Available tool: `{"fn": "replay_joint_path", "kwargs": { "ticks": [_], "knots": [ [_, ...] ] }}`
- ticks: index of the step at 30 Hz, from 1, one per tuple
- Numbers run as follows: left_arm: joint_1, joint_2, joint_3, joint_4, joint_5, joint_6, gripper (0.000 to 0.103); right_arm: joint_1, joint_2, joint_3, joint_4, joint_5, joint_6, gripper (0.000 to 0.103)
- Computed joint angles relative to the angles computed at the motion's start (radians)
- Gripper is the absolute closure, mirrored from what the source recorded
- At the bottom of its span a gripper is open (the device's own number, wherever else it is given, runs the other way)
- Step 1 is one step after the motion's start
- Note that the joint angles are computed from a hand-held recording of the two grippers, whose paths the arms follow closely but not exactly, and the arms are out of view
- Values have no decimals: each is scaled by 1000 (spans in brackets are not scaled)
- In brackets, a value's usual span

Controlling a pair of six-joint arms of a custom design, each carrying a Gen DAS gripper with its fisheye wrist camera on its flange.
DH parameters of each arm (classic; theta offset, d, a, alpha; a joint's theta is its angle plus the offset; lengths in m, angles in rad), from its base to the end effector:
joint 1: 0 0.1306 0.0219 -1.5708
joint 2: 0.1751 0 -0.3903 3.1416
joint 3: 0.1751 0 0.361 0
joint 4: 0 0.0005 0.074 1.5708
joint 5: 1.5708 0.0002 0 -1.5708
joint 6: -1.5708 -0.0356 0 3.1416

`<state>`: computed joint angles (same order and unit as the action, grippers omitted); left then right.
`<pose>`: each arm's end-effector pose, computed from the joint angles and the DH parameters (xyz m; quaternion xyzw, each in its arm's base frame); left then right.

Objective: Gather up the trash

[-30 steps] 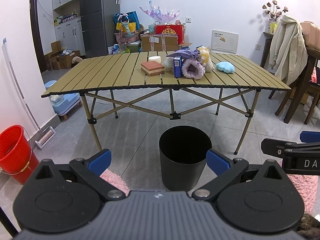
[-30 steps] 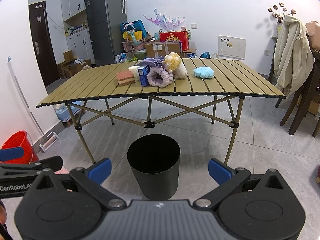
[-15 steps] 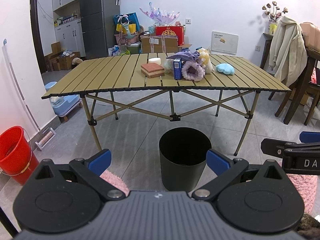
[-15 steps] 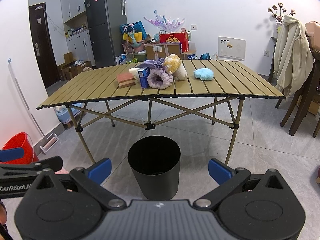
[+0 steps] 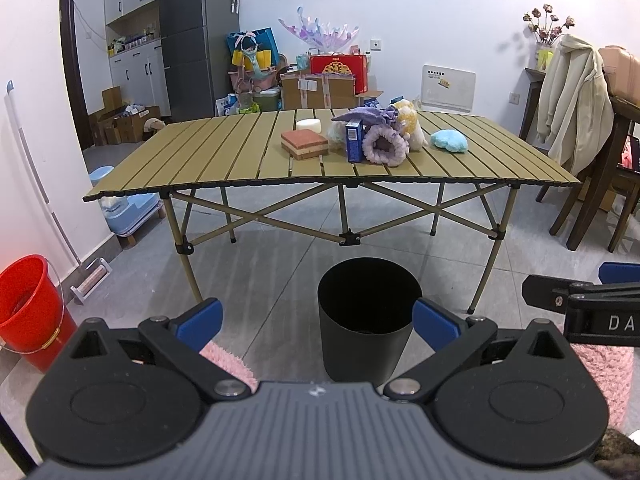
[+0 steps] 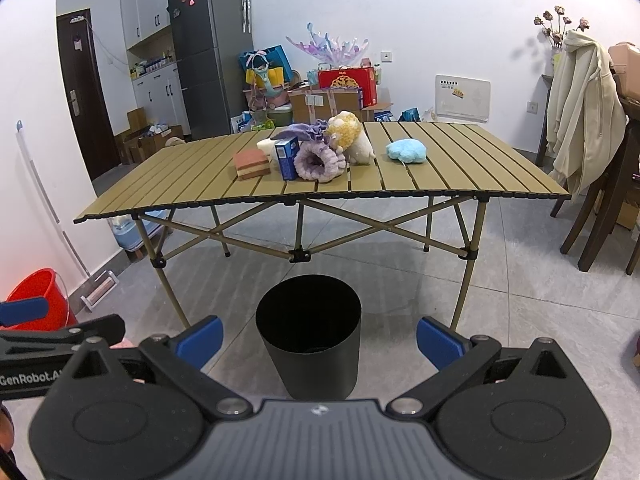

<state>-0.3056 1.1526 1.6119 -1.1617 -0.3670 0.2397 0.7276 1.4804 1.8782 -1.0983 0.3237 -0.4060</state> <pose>0.3215 -0.0886 0.6000 -0.0473 0.8940 0.0480 0.4429 0.3588 0.3037 0.5897 -0.0762 0.8943 0.1001 0.4294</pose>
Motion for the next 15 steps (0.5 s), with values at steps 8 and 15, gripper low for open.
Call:
{"fn": "replay_joint_path", "kwargs": {
  "ticks": [8, 15],
  "knots": [
    [23, 15, -4, 38, 16, -12, 0, -5, -7, -22, 69, 36, 34, 0],
    [49, 39, -3, 73, 46, -38, 0, -24, 7, -19, 110, 32, 56, 0]
  ]
}}
